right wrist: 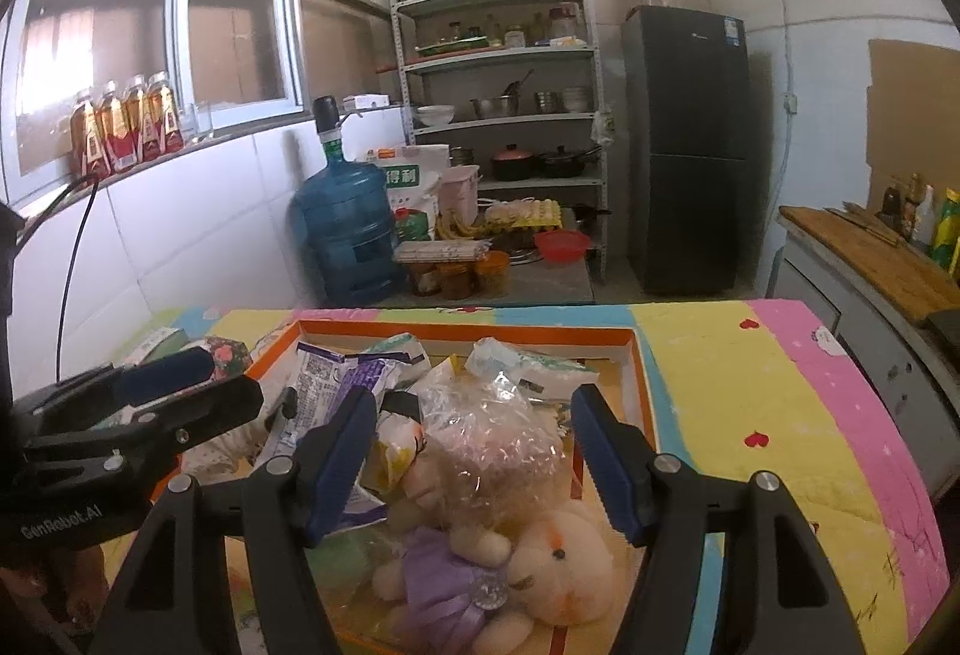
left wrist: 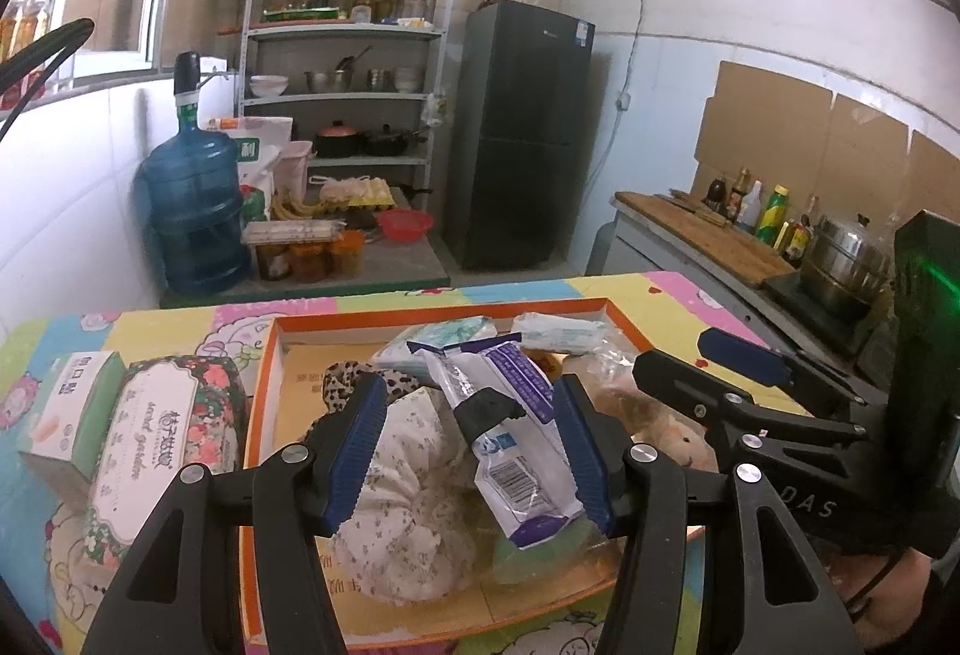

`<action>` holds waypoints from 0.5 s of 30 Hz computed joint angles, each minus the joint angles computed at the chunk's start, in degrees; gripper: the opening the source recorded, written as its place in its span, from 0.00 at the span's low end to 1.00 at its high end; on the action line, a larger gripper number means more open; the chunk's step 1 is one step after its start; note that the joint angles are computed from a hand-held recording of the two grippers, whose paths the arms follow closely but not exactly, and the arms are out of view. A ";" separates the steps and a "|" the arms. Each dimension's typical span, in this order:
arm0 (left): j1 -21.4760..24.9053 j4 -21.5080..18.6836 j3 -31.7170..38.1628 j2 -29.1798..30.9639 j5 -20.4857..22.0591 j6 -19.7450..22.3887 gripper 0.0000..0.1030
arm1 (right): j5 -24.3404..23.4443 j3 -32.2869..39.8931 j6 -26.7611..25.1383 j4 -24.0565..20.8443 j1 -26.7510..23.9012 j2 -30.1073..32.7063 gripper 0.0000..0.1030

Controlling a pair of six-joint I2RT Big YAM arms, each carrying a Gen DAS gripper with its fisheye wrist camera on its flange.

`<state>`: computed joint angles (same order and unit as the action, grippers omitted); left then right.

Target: Organize soft objects

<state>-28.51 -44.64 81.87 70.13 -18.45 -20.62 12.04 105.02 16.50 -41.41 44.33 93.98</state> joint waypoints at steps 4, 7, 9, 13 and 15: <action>-0.35 0.00 -0.63 -1.09 -0.28 -0.23 0.58 | 1.41 -0.05 2.63 -1.51 0.74 -0.51 0.65; -0.74 0.08 -1.39 -2.03 -0.74 -0.50 0.58 | 3.28 -0.05 3.82 -2.58 1.69 -0.76 0.65; -0.96 0.09 -1.77 -2.67 -1.29 -0.47 0.58 | 4.02 -0.03 4.55 -3.00 2.11 -0.88 0.65; -1.05 -0.04 -2.63 -4.29 -1.69 -0.56 0.58 | 4.77 -0.37 6.22 -3.07 2.92 -1.36 0.65; -1.18 -0.17 -3.08 -5.09 -2.26 -0.89 0.58 | 5.27 -0.49 6.94 -3.07 3.39 -1.53 0.65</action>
